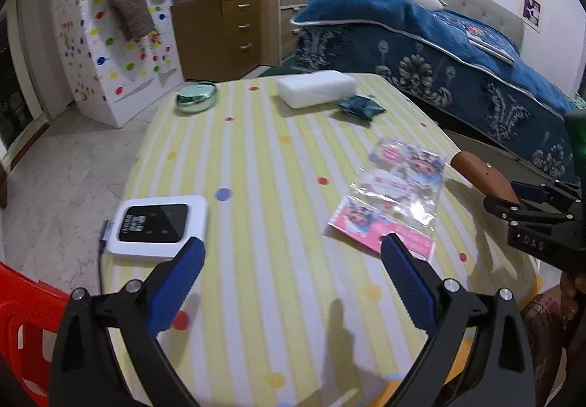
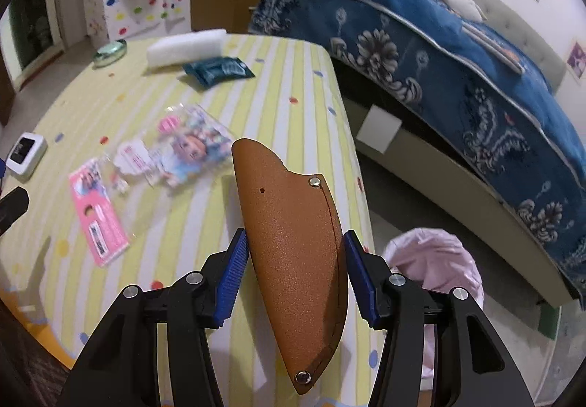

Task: Collect trash
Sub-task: 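Close the right tool on the brown leather sheath and lift it, then grasp the clear toy packaging bag with the left tool and lift it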

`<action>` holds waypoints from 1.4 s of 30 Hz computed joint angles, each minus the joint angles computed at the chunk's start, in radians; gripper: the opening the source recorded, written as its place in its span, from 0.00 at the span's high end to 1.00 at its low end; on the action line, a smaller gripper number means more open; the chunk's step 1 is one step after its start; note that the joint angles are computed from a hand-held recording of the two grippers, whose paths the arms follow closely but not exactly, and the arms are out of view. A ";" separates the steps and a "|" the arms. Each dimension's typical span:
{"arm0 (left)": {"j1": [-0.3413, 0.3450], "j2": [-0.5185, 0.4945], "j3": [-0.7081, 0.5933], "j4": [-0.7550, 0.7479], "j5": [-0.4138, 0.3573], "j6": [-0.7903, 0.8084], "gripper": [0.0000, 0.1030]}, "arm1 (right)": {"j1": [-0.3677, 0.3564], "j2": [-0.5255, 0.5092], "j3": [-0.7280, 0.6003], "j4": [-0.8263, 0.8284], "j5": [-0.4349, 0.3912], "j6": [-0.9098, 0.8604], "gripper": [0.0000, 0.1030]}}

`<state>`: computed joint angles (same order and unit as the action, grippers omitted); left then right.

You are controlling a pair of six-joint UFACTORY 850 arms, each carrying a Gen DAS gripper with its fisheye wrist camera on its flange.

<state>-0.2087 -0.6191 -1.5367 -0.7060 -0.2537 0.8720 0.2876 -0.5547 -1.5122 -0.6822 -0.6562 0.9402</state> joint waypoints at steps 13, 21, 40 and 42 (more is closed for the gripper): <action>-0.014 -0.032 -0.036 0.046 -0.039 -0.045 0.09 | 0.012 -0.050 -0.055 0.033 -0.002 -0.108 0.49; -0.032 -0.106 -0.134 0.081 -0.142 -0.071 0.26 | 0.009 -0.055 -0.061 0.029 0.003 -0.119 0.49; -0.014 0.008 -0.020 -0.217 -0.099 0.235 0.99 | 0.026 0.057 0.065 0.076 0.152 -0.057 0.49; -0.007 0.030 0.003 -0.229 -0.086 0.257 0.99 | 0.040 0.063 0.070 0.123 0.185 -0.107 0.49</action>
